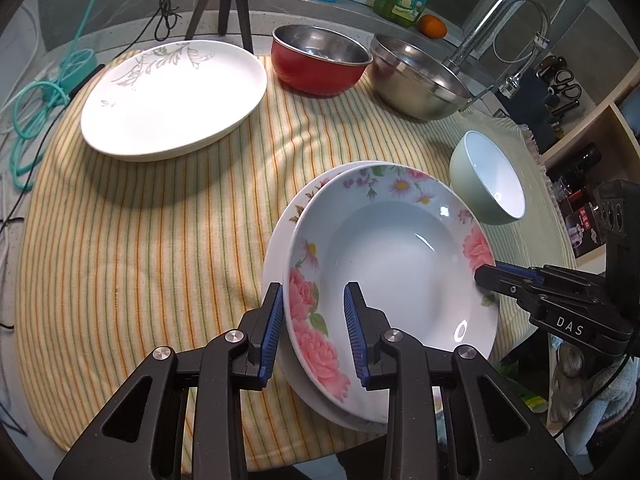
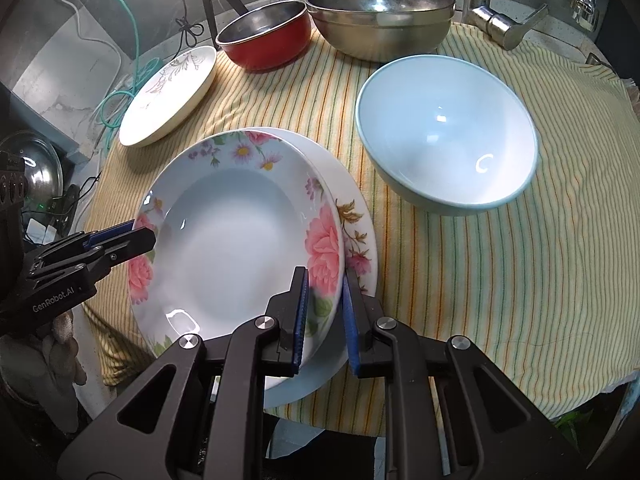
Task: Organize plates and bowls
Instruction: 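Open the left gripper to release the pink-rose plate, then move the left gripper to the white grey-leaf plate rim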
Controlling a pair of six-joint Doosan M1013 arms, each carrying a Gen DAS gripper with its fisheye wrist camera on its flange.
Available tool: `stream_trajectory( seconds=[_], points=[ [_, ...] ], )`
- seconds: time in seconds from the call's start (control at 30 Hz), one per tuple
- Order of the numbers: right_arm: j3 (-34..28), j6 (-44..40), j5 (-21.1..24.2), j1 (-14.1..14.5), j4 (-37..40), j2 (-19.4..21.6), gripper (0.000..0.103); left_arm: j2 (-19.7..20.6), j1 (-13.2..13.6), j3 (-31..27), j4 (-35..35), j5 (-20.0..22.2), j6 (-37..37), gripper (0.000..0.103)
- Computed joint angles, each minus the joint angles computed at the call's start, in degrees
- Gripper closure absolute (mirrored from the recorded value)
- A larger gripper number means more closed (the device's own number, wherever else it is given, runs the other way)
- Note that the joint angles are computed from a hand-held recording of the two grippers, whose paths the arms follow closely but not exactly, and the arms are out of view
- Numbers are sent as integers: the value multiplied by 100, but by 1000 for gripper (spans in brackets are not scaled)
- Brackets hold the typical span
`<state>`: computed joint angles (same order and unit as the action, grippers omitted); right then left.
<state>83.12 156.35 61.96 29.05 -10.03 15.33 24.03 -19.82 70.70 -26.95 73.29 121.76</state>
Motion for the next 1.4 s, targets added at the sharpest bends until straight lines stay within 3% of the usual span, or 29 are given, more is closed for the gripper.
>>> stream_trajectory(
  seconds=[0.3,0.37,0.43,0.5,0.57,0.63,0.7,0.93,1.4],
  points=[
    [-83,-45,84,39,-104,38,72,-10,-17,16,12,-17,27,75],
    [-122,-46,132,65,-220,36,64,-19,-25,14,81,-65,2,69],
    [-166,2,175,107,-397,29,47,-33,-23,4,105,-125,27,69],
    [-222,21,194,150,-585,20,43,-57,-27,-1,173,-228,39,65],
    [-290,-6,176,169,-676,23,38,-90,-22,-2,227,-368,31,48],
    [-353,-10,154,182,-749,34,28,-155,-33,26,343,-618,95,44],
    [-421,-15,89,187,-830,51,24,-194,-45,25,463,-804,176,44],
    [-783,-262,-31,90,-751,247,24,-130,72,-177,353,-986,262,43],
    [-1557,-600,-234,-118,-450,790,24,225,264,-709,310,-962,362,43]
  ],
)
